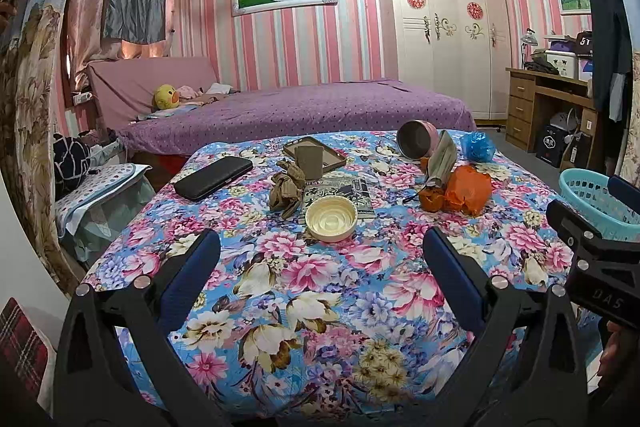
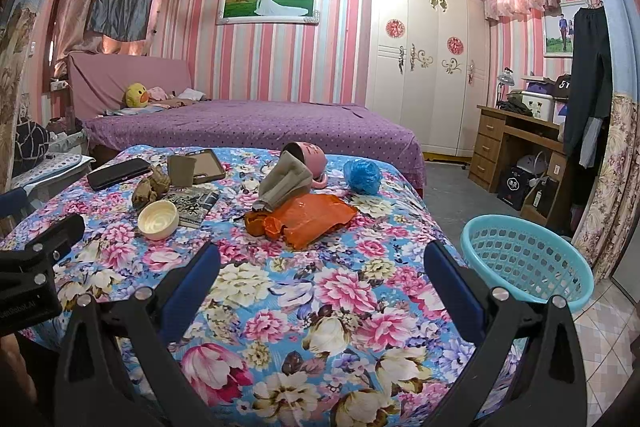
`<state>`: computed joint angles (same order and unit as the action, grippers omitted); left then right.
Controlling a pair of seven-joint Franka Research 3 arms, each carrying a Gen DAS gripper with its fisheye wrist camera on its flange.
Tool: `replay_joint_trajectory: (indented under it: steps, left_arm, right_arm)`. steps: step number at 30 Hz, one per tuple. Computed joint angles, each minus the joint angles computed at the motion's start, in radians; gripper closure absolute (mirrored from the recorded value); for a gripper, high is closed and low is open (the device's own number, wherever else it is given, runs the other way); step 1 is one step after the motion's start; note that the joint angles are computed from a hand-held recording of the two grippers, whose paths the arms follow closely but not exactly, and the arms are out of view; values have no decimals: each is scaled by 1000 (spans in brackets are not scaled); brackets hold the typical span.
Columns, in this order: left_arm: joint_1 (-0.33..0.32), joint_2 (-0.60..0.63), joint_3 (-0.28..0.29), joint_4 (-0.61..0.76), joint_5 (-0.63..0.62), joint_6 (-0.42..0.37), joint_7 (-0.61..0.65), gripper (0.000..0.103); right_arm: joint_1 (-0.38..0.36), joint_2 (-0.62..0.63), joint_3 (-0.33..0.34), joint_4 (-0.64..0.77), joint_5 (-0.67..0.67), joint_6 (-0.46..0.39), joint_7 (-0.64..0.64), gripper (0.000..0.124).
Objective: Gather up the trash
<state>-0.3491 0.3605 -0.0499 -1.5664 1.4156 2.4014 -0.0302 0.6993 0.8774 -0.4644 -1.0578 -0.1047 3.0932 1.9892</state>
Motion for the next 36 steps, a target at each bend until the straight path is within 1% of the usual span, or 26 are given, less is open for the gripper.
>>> replay_joint_trajectory:
  steps: [23,30,33,36]
  left_arm:
    - [1,0,1,-1,1,3,-3,5]
    - [1,0,1,-1,2,2,-3,5]
    - [0,1,0,4,-2,1,2,5]
    - [1,2,2,4,-2,3,0,5]
  right_arm:
    - [-2,1,-3,0,6,2,-6,25]
    - [-14,7,10,18,4,-6,-9,25]
    - [-19,-14,21,-14,4,4,-14,25]
    - [-17,-8,10,-8,11,-5,-6,25]
